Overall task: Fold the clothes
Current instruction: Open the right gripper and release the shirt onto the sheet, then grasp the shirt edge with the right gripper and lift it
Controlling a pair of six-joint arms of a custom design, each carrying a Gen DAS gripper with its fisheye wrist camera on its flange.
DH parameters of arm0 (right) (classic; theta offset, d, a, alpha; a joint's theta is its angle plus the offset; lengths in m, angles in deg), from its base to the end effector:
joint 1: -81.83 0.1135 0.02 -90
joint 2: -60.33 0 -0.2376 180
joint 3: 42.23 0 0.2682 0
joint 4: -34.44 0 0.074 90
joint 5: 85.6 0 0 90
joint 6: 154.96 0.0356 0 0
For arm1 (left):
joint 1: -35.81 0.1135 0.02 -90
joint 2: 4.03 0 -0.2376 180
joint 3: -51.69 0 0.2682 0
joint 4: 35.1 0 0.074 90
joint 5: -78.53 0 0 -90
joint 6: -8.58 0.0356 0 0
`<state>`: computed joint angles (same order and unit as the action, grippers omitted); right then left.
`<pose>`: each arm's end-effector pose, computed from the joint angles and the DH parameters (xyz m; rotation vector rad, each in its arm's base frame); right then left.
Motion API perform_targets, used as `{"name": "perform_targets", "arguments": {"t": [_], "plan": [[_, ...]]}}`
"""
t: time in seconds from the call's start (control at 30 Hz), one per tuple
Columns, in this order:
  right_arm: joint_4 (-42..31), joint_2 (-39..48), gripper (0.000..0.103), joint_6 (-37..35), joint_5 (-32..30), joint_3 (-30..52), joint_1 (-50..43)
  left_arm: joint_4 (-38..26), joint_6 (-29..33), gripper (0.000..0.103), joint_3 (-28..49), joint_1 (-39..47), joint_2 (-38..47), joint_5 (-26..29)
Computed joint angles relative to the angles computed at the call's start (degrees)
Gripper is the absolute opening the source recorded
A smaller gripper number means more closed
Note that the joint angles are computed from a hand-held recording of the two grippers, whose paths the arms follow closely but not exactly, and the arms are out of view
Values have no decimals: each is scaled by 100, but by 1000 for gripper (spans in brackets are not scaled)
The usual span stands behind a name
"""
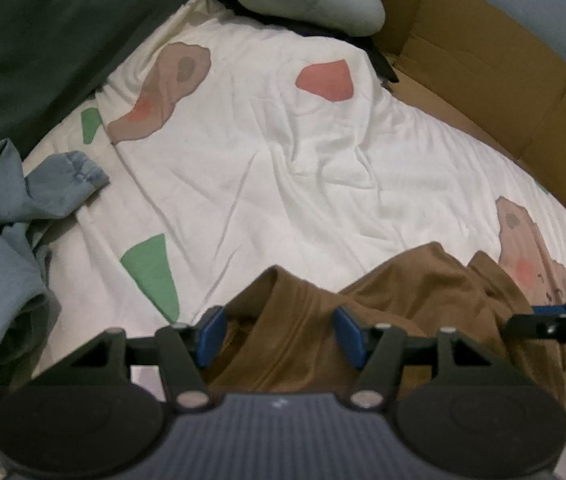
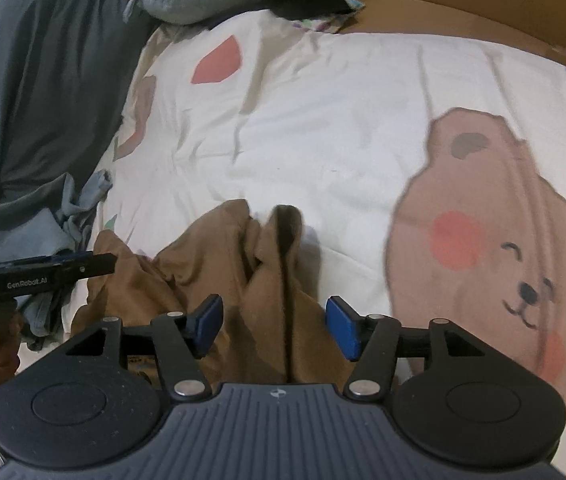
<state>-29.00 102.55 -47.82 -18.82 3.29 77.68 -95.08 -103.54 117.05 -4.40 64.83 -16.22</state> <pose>0.1655 0.0021 0.1961 0.3410 2.5872 0.6105 0.1935 -0.1597 0.2208 0.3975 2.6646 -0.2329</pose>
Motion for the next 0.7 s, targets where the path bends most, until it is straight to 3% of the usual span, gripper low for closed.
{"name": "perform_targets", "arguments": {"t": [0.1, 0.13, 0.2, 0.53, 0.7], "plan": [[101, 116, 35, -25, 91, -7, 146, 27, -12, 63, -41, 6, -39, 13], [90, 111, 21, -46, 15, -23, 94, 26, -3, 63, -50, 12, -57, 17], [-18, -16, 9, -182, -41, -45, 0, 6, 26, 63, -51, 29, -85, -4], [-1167, -964, 5, -1078, -538, 63, -1246, 246, 15, 63, 80, 267, -156, -54], [-2295, -1320, 5, -2118, -1037, 363, -2508, 467, 233, 63, 259, 301, 198, -30]]}}
